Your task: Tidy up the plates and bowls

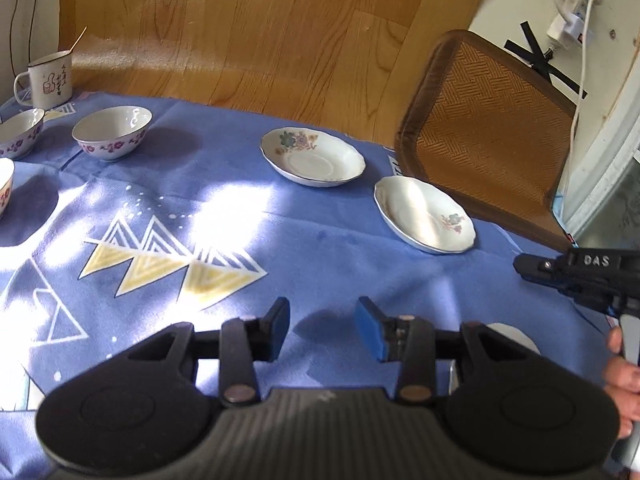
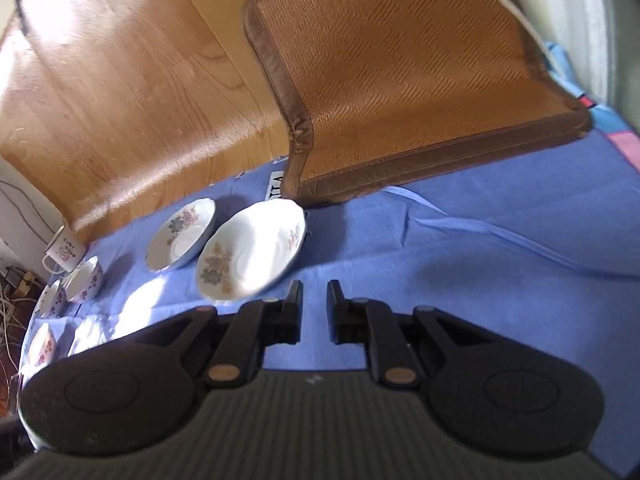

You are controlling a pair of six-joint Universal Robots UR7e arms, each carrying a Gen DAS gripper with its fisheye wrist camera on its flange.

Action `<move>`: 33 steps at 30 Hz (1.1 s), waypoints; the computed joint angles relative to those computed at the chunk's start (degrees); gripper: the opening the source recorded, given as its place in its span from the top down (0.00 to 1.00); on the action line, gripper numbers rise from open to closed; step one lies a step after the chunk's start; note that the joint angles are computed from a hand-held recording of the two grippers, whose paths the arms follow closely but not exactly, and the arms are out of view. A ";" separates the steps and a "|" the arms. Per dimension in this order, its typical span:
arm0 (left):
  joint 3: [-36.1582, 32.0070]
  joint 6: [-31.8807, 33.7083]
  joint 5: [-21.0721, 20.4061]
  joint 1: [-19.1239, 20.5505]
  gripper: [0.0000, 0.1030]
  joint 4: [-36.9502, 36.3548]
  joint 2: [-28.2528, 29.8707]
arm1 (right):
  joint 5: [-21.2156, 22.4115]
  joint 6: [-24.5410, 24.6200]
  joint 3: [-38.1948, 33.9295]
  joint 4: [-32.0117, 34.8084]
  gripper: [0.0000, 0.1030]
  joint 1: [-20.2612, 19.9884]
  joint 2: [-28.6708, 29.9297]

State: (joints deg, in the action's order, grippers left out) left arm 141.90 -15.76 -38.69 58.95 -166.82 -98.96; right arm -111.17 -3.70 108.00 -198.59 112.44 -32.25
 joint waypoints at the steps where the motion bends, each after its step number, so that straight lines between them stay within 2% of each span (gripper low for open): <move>1: -1.86 1.29 -1.66 1.55 0.62 0.73 0.81 | 0.65 0.98 -2.10 2.95 0.84 -0.50 0.49; 5: -10.08 5.59 -4.20 5.76 0.62 1.39 7.32 | 1.82 3.04 -7.36 8.51 0.84 -1.36 2.44; 9: -17.87 8.13 -7.26 8.64 0.62 1.06 14.14 | 1.92 1.41 -9.50 10.14 0.83 -1.21 3.31; 12: -22.53 7.42 -9.83 10.33 0.62 3.24 18.11 | 0.81 -0.49 -12.14 12.04 0.77 -1.19 4.47; 16: -25.74 5.67 -11.86 11.98 0.66 4.99 21.96 | 1.61 -0.27 -14.02 14.52 0.77 -2.16 5.22; 18: -26.83 4.07 -13.99 13.06 0.80 6.18 22.90 | 2.42 0.35 -14.58 15.99 0.81 -2.68 5.42; 20: -26.95 3.82 -14.80 13.61 0.85 4.66 23.64 | 3.67 0.21 -15.06 16.66 0.88 -3.02 5.77; 26: -23.49 2.23 -12.68 11.05 0.87 4.85 20.79 | 1.07 -1.69 -12.98 13.86 0.88 -0.85 5.14; 33: -11.79 -2.70 -10.50 2.46 0.88 4.61 8.90 | 2.12 -3.41 0.32 3.07 0.88 1.94 -1.88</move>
State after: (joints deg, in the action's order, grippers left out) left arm 130.11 -18.46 -49.20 61.41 -162.21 -90.05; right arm -109.04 -7.11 108.32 -195.53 114.37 -34.13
